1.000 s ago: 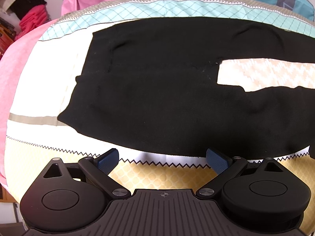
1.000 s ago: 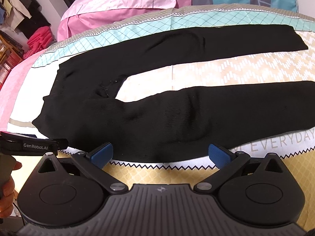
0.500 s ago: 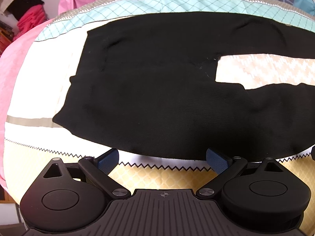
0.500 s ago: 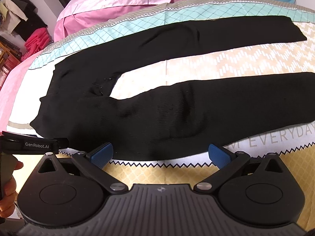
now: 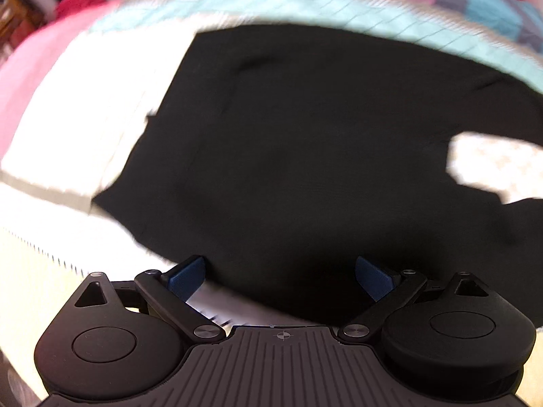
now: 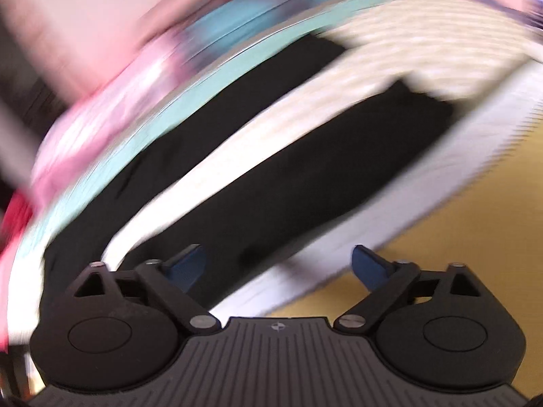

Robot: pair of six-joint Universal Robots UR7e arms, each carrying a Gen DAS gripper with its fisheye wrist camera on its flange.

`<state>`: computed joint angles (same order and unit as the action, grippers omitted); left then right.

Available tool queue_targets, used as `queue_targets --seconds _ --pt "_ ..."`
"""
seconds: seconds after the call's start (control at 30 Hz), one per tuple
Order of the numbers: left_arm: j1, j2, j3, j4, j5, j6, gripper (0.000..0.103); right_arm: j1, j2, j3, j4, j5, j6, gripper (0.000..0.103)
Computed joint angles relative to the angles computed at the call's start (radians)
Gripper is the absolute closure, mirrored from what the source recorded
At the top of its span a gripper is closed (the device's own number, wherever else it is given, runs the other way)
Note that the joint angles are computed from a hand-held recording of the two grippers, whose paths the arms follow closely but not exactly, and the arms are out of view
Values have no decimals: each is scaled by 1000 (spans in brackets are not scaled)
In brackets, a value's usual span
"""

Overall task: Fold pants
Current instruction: 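Grasp the hem of one black pant leg with the right gripper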

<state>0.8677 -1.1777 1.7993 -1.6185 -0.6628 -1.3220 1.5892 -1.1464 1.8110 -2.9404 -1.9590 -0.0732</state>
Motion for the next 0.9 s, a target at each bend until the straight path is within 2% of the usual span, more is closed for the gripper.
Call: queue_targets --seconds 0.03,0.1,0.17,0.27,0.33,0.37,0.4,0.43,0.47,0.53,0.57,0.63,0.67,0.7,0.73,0.77,0.8,0.87,0.9 --pt "15 -14 21 -31 -21 -8 0 -14 8 -16 -29 -30 36 24" --pt "7 -30 53 -74 1 -3 0 -47 32 -50 -77 -53 104 33" --pt "8 -12 28 -30 0 -7 0 -76 56 -64 -130 -19 145 35" --pt "18 -2 3 -9 -15 -18 0 -89 104 -82 -229 34 124 32" --pt "24 5 -15 5 -25 -15 0 -81 146 -100 -286 21 66 32" --pt "28 8 -21 8 -28 -11 0 -70 167 -115 -302 -9 22 38" --pt "29 9 -24 9 -29 -10 0 -57 186 -141 -291 -63 -14 69" --pt "31 10 -28 12 -31 -9 0 -56 184 -152 -260 -75 -24 92" --pt "32 12 -33 16 -32 -9 0 -62 160 -152 -208 -45 9 92" --pt "35 15 -40 22 -35 -4 0 -81 98 -115 -222 23 51 93" --pt "36 15 -42 21 -37 0 0 -86 78 -97 -278 19 40 93" --pt "36 12 -38 12 -34 7 0 -105 49 -84 -287 -67 56 93" --pt "38 10 -35 8 -27 16 0 -133 30 -82 -228 -66 121 93" --pt "32 17 -35 13 -25 10 0 -159 12 -72 -196 -24 157 93" --pt "32 15 -29 11 -19 15 0 -163 7 -66 -203 -8 151 93" --pt "33 11 -25 8 -17 15 0 -152 14 -71 -211 -28 119 92" --pt "34 9 -24 6 -17 16 0 -142 23 -75 -222 -46 99 89" --pt "37 6 -25 3 -16 30 0 -114 37 -80 -245 -116 106 73" --pt "39 5 -27 1 -18 38 0 -91 49 -80 -283 -186 88 57"
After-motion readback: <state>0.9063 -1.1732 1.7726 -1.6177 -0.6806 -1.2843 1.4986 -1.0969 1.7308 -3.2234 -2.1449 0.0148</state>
